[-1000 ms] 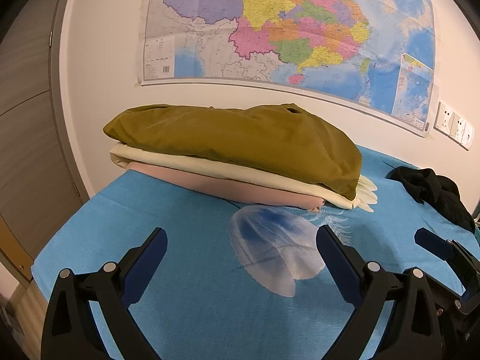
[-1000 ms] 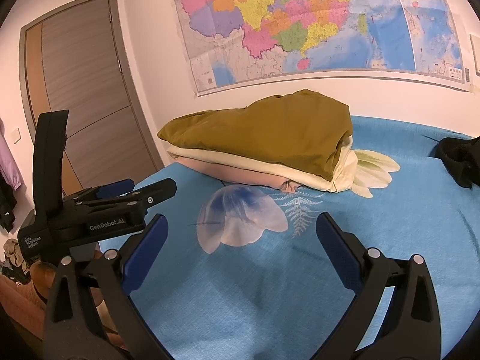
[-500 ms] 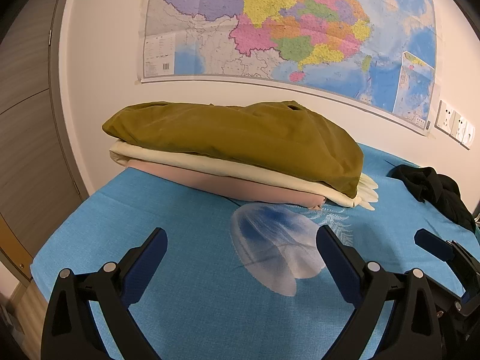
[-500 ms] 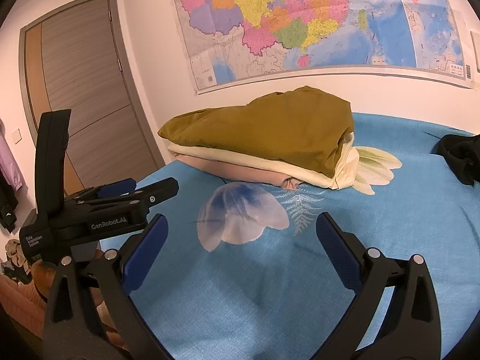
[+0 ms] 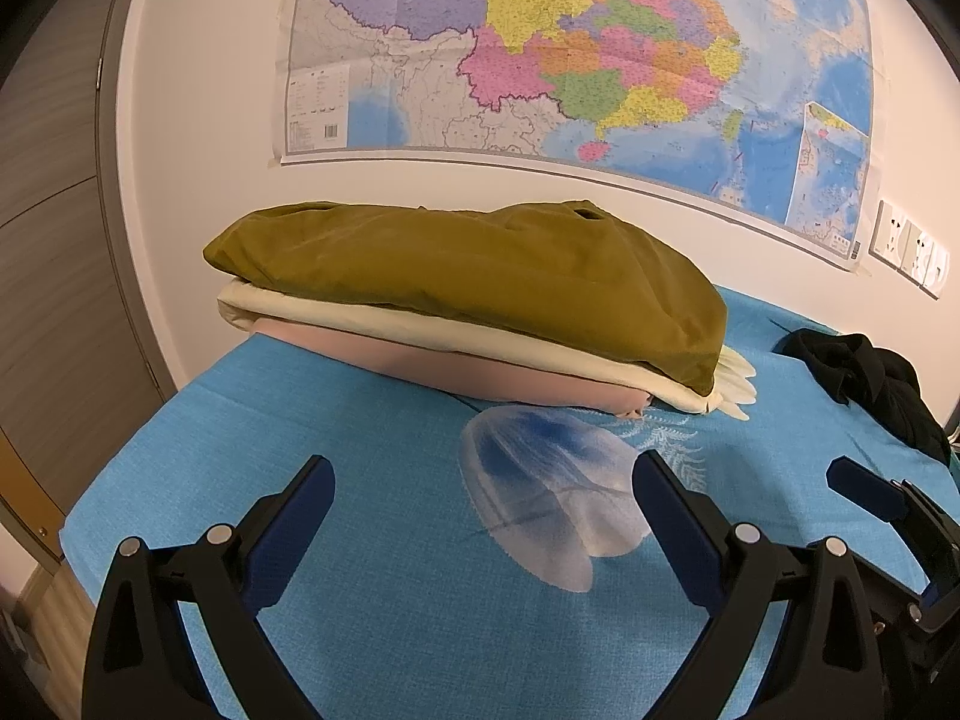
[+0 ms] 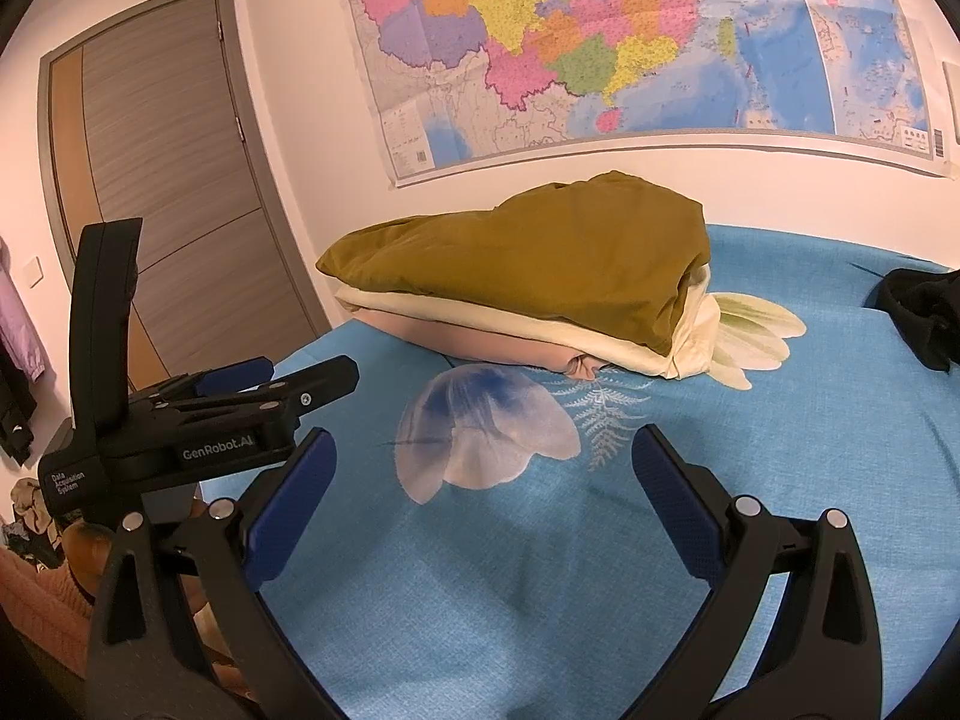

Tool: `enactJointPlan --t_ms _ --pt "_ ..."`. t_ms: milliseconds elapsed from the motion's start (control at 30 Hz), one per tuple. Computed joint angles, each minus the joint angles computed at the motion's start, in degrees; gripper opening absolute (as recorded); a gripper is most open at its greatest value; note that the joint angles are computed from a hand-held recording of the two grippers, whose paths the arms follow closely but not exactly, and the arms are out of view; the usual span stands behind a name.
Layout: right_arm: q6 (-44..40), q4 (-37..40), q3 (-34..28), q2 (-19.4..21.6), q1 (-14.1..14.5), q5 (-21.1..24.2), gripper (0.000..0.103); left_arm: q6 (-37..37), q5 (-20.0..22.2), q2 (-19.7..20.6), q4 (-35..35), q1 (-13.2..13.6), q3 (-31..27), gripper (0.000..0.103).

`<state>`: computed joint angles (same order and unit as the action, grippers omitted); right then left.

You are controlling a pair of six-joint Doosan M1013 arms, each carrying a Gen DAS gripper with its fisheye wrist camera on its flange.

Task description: Fold large clothes

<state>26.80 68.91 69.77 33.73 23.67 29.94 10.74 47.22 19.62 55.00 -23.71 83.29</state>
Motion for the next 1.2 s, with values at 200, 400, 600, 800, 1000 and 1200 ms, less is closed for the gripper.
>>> enactJointPlan --t_ms 200,400,600,800,1000,1200 --pt "0.2 0.0 -0.2 0.1 0.0 0.1 0.097 0.1 0.0 0.0 0.0 0.1 -0.1 0.096" --pt "-0.1 0.0 -0.2 0.0 0.0 0.0 0.097 0.2 0.0 0.0 0.1 0.1 -0.1 0.096" --pt "-0.3 0.4 -0.2 0.1 -0.1 0.1 0.097 0.6 0.0 0.1 -0.3 0.1 -0.4 0.096" --pt "-0.1 0.3 -0.3 0.1 -0.2 0.5 0.097 1.0 0.2 0.2 -0.5 0.1 -0.5 0.096" --pt "0.1 0.2 -0.3 0.1 -0.2 0.6 0.097 1.0 0.4 0.3 -0.6 0.0 -0.6 0.096" --pt "0.5 -0.2 -0.5 0.2 -0.3 0.9 0.097 1.0 0.4 0.3 -0.8 0.0 -0.6 0.096"
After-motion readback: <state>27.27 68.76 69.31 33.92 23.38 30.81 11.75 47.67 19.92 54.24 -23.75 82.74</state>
